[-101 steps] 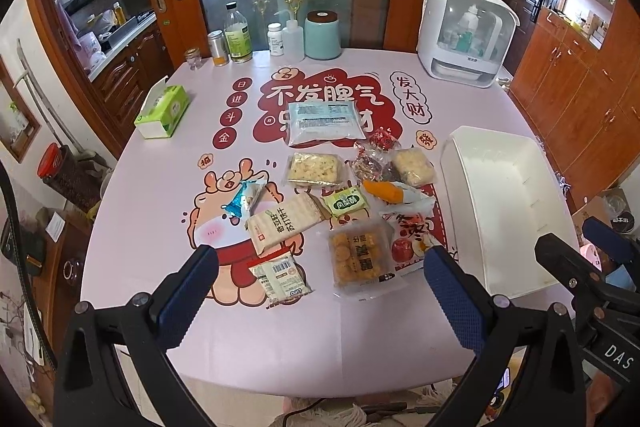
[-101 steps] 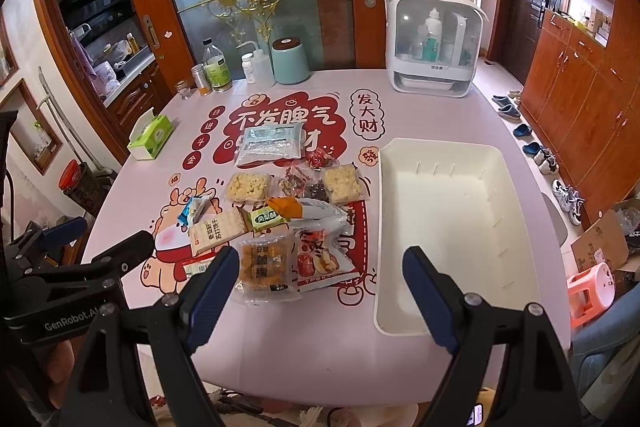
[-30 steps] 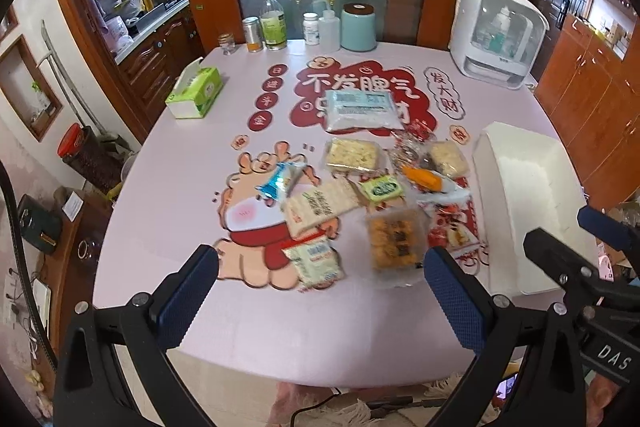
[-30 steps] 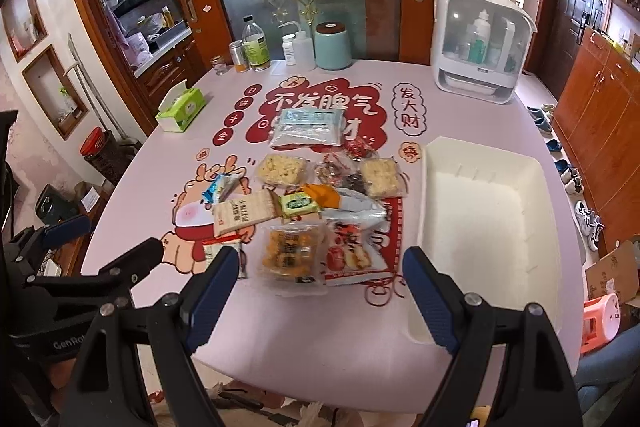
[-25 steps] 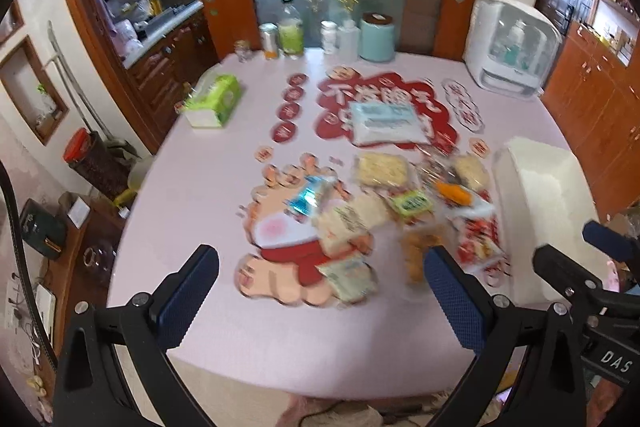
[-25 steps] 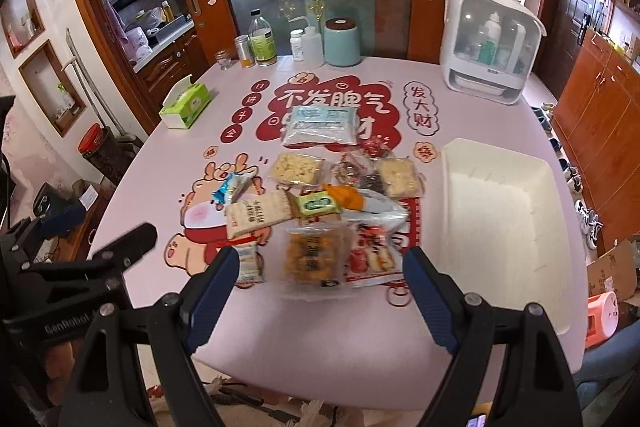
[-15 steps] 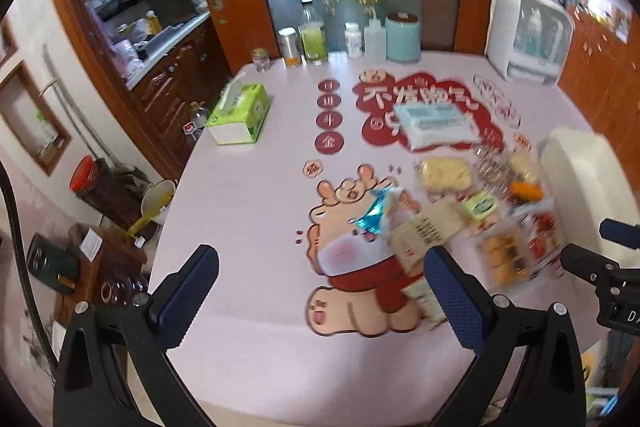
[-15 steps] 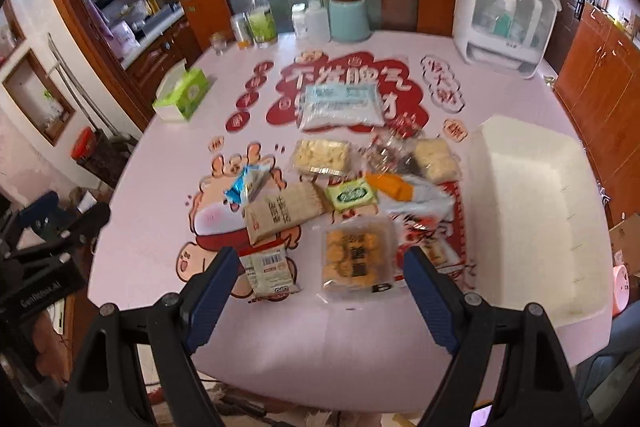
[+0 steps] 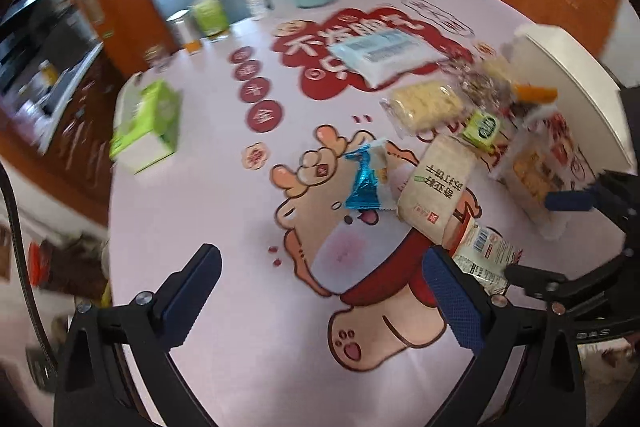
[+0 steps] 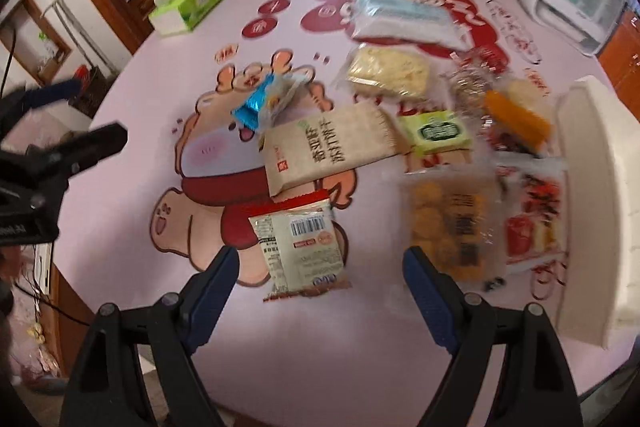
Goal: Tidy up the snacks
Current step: 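Grasp the blue candy with the left tool while the right tool grasps the white biscuit pack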
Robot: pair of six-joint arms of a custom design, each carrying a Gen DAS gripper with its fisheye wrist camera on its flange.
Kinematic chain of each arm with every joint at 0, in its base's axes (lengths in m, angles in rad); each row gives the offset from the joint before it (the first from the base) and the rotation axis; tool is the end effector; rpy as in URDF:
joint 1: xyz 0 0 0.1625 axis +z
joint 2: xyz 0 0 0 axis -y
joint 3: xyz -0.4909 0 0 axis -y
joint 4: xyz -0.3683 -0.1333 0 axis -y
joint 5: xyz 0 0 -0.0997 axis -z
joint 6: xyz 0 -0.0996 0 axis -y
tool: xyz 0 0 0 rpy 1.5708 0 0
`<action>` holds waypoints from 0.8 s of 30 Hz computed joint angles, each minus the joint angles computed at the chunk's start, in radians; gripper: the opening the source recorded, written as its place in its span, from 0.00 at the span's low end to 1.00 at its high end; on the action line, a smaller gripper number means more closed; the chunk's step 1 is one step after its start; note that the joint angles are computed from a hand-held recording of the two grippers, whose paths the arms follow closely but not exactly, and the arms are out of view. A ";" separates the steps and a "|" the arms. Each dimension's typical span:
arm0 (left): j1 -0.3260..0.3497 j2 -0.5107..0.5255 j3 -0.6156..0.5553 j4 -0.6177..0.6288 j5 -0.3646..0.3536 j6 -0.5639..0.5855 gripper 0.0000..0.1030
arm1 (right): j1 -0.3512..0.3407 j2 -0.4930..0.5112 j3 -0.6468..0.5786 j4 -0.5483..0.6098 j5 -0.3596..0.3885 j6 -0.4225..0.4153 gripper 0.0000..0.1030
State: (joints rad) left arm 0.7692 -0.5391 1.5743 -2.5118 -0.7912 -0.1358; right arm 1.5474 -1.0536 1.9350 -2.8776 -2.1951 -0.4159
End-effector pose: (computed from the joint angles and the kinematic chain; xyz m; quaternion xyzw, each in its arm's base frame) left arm -0.3628 -0.6342 0.0179 0.3188 0.8674 -0.1326 0.3583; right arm 0.0610 -0.6027 0.2725 0.1178 -0.9250 0.1307 0.3367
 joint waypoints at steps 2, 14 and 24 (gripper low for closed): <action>0.015 0.007 -0.019 -0.003 -0.034 0.052 0.96 | -0.007 0.032 -0.017 -0.008 -0.003 -0.018 0.82; 0.094 0.080 -0.180 0.074 -0.163 0.195 0.95 | -0.023 0.131 -0.099 0.083 -0.105 -0.053 0.46; 0.158 0.227 -0.441 0.297 -0.267 0.092 0.69 | -0.056 0.124 -0.189 0.137 -0.029 0.097 0.45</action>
